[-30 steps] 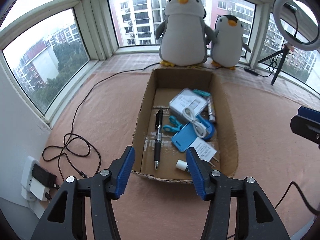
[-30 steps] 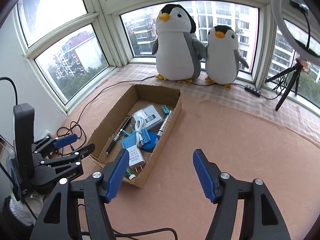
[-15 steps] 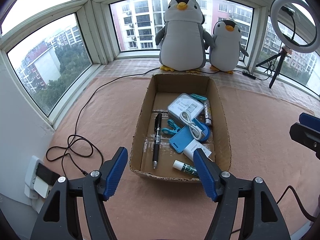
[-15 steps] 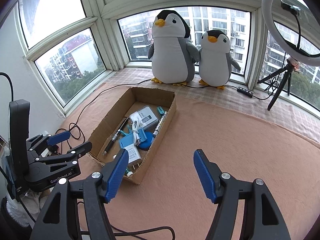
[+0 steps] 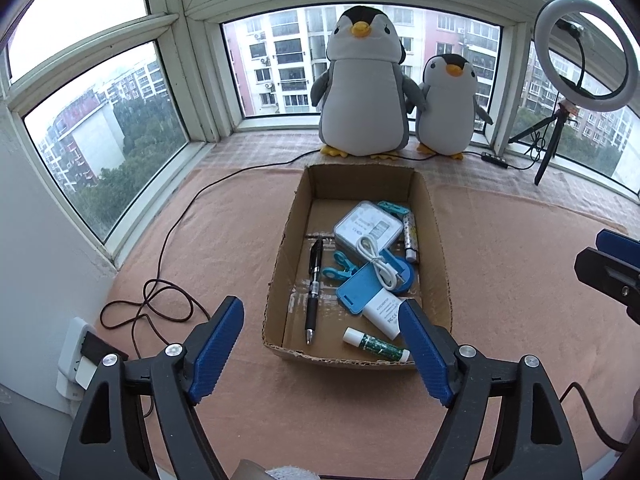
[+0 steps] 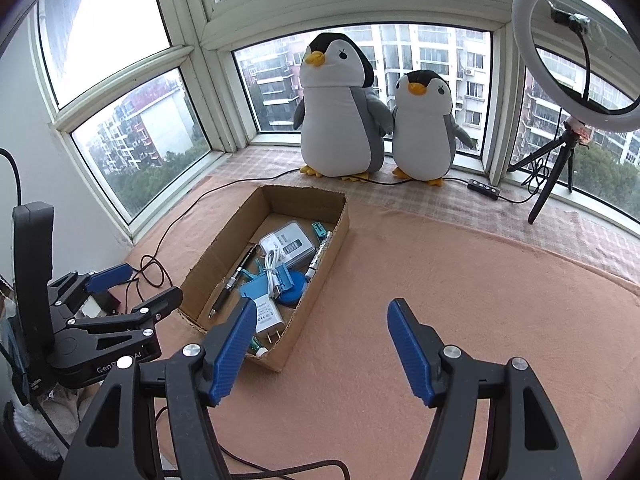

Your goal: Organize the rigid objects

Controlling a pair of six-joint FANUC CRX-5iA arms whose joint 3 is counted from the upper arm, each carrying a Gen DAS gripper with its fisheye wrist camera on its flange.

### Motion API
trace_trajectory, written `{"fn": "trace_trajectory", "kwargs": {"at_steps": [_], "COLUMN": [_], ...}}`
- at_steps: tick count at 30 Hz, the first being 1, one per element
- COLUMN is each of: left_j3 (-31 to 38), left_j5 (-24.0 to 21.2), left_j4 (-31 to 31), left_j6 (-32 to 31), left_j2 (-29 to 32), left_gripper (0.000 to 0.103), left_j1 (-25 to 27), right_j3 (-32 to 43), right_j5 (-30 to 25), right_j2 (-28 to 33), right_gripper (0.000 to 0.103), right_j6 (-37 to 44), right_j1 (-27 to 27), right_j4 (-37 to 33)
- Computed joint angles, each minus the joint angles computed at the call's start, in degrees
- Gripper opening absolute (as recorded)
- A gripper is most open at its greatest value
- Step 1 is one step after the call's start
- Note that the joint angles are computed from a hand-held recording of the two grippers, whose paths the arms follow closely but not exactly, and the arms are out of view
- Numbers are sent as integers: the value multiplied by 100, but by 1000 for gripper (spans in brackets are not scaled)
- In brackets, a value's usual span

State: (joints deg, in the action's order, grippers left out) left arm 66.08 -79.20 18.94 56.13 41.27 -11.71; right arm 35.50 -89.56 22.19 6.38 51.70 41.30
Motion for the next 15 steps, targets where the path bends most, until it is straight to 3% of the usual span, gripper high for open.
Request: {"fn": "trace_trajectory", "kwargs": {"at_steps": [5, 9, 13, 15], "left_j3": [-226, -421, -401, -414], "left_j5": [229, 505, 580, 616], "left_j4": [173, 469, 784, 924], "left_j6": [-42, -166, -288, -349], "left_j2": [-164, -318, -364, -392], "left_gripper": [83, 91, 91, 91], "left_j1": [23, 47, 52, 47], "right_j3": [5, 55, 80, 67], "right_j5": [-94, -252, -389, -434], "right_j2": [10, 43, 57, 39], "right_gripper": [64, 65, 75, 75], "right_j6": [-114, -219, -292, -342], "right_j1": [56, 127, 186, 210], "right_j4": [191, 461, 708, 792]}}
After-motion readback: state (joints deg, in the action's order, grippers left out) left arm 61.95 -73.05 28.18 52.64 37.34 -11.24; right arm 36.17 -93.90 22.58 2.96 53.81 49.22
